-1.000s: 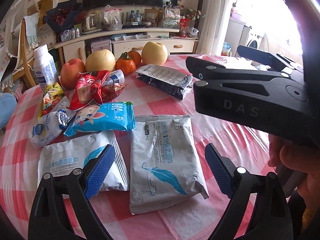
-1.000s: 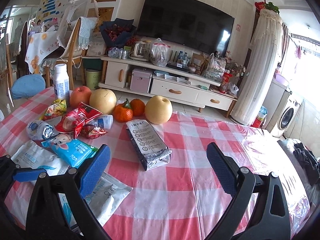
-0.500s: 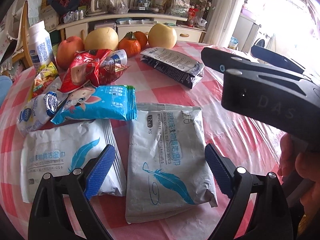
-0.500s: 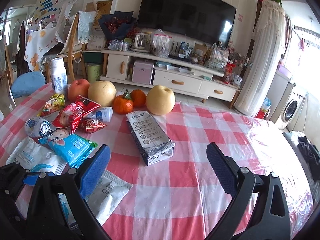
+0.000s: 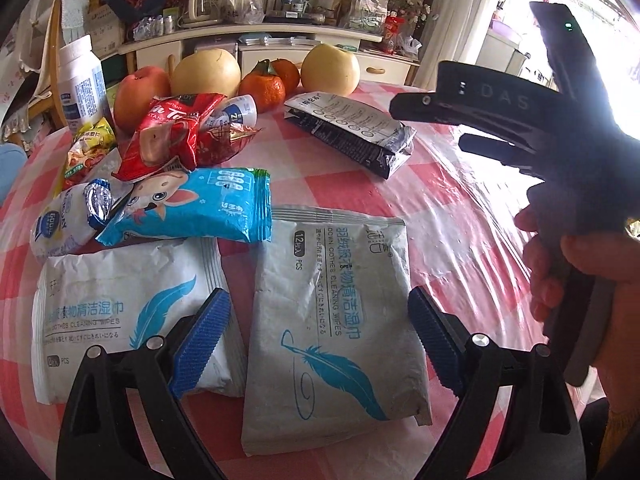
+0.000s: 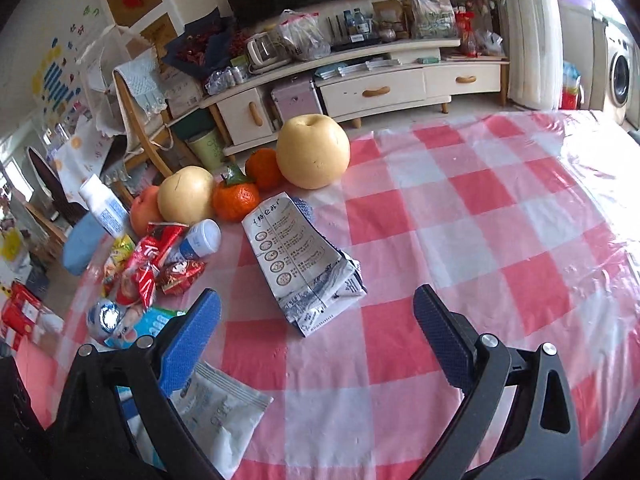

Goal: Collect trash
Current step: 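Move right tool to the grey-and-white carton lying on the cloth, then close right tool on the carton while left tool moves over the feather-print wipes pack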

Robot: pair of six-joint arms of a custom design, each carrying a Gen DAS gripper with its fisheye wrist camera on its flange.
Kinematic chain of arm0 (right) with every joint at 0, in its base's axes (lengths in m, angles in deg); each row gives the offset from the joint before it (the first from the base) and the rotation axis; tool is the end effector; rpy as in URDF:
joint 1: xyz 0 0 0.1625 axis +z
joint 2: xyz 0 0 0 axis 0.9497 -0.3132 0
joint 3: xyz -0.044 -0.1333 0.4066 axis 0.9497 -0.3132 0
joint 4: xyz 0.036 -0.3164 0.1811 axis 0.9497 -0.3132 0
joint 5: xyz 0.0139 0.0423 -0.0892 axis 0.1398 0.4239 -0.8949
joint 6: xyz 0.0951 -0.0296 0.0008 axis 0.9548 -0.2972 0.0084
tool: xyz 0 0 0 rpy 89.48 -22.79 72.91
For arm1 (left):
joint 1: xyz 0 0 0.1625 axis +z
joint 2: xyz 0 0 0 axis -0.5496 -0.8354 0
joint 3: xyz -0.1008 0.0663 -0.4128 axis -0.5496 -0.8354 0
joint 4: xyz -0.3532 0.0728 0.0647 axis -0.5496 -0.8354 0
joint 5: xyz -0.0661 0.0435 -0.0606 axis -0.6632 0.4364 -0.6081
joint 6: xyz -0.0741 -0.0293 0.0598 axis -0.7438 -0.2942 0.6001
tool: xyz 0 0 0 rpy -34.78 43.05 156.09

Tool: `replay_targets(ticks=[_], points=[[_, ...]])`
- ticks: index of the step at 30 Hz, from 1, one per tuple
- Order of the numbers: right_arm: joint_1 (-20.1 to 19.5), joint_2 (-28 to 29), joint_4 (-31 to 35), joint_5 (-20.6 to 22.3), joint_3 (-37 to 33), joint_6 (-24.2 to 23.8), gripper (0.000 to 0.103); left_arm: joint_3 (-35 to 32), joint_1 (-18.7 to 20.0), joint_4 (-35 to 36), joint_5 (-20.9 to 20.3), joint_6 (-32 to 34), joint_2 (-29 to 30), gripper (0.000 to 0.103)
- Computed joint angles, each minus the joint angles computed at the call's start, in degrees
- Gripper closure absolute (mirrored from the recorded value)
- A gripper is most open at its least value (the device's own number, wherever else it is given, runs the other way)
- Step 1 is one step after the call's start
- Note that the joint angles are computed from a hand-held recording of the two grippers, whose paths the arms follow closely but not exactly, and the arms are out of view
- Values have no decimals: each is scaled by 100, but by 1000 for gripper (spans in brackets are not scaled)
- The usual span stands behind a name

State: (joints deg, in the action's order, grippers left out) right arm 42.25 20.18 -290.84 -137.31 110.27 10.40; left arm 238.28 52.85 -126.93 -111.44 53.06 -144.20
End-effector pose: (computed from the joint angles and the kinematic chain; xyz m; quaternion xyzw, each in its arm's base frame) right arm 0.1919 -0.2867 0.1796 -0.0240 -0.8595 0.4293 0.2764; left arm -0.2007 -0.2616 0.1331 0.3619 0.9002 -0.1553 0.1858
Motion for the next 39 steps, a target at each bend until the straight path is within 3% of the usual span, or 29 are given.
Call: replay_targets(ticks=[6,13,16,18,21,22,24,26,30,33,35,37,39], points=[[-15,261,102,-281,-401,-1125,6,-17,-45,396,-213,-41,-218,8],[-207,588,649,-553,-885,-1898,6,117,-164,376,-469,138,-354,6],[-408,384,1492,-350,-949,-1607,6,128,-25,148,-985,304,-414,6],[-460,331,1575,-239,-943,-1592,6,119,60,6,-1414,456,-399,6],[-483,319,1510,-164,-891,-1599,8,50,120,140,-1737,672,-439,6],[-493,304,1480,-119,-862,-1597,17,-8,170,293,-1798,748,-535,6],[-520,261,1435,-39,-815,-1553,30,-133,246,662,-1697,835,-832,6],[-510,255,1401,-51,-806,-1545,39,-183,171,1041,-1289,720,-1211,6],[-486,281,1353,-94,-802,-1515,42,-300,247,1784,-539,364,-1704,6],[-499,236,1498,-1,-815,-1468,34,-419,378,2277,-95,217,-1654,6],[-485,255,1641,3,-863,-1393,17,-457,462,2405,119,202,-1585,6],[-448,313,1701,-47,-913,-1414,14,-477,534,2413,263,54,-1552,6],[-425,352,1708,-54,-937,-1399,11,-481,721,2151,118,-39,-1559,6]])
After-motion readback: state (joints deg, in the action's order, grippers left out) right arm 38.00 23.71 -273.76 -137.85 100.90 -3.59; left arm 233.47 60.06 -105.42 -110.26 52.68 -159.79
